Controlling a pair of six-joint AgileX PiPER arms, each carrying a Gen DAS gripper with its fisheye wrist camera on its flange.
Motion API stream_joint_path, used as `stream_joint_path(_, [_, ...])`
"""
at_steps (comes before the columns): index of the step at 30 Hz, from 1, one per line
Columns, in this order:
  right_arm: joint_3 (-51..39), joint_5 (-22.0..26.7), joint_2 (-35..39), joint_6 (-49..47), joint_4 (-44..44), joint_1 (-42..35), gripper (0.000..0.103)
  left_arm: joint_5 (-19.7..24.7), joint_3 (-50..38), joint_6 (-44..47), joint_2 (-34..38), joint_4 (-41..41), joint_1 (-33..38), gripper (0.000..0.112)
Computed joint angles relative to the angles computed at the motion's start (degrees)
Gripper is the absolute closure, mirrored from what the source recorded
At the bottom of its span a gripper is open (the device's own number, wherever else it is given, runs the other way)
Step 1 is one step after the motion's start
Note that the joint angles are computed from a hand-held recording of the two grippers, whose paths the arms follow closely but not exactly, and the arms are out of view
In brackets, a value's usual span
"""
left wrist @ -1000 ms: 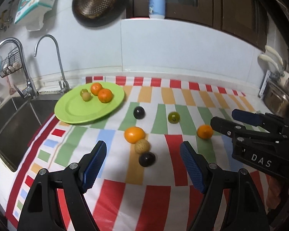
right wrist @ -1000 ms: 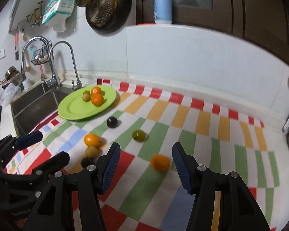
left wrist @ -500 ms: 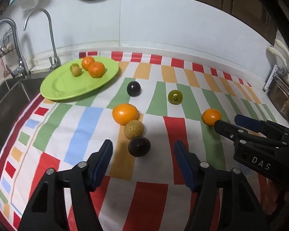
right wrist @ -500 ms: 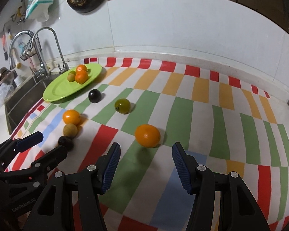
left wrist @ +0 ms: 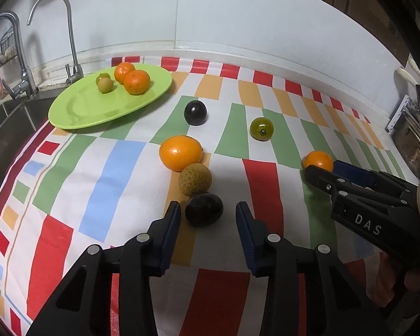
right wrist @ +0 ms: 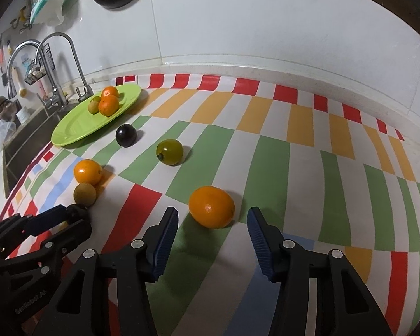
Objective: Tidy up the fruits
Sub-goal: 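Move the left tool to the dark round fruit while the right tool approaches an orange, then close the left gripper on the dark fruit while the right gripper closes on the orange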
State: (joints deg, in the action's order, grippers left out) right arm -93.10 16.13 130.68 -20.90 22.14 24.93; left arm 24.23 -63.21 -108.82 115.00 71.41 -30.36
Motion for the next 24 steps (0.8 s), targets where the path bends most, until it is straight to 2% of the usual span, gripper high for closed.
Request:
stream_joint_path(2, [-0.90,0.99,0.46,-1.81,2.24,-0.36,0.056,-0.35,-0.08,0.46,0.05,-0.37,0.14,0.077])
stream_joint_path(7, [-1.77,1.39,0.88,-0.52,0.58,-0.13,0.056,-0.38,-0.20,0.93,-0.08,-0.85,0.33,0.082])
stream_joint_path(11, [-4.11,3.86,2.11,0.87,-1.20,0.06,0.062,-1.35,-0.26,2.13,-0.02,-2.17,1.01,0.084])
stream_joint_path(21, [-4.17,3.54,2.25,1.67,-2.08,0.09,0.067,-0.40,0.41,2.15,-1.01,-1.02,0.47,0.084])
stream_joint_path(24, [-1.86,0.81,0.98,0.11,-1.00,0.30,0.067,-0.02,1.26,1.12,-1.96,0.63,0.09,0.084])
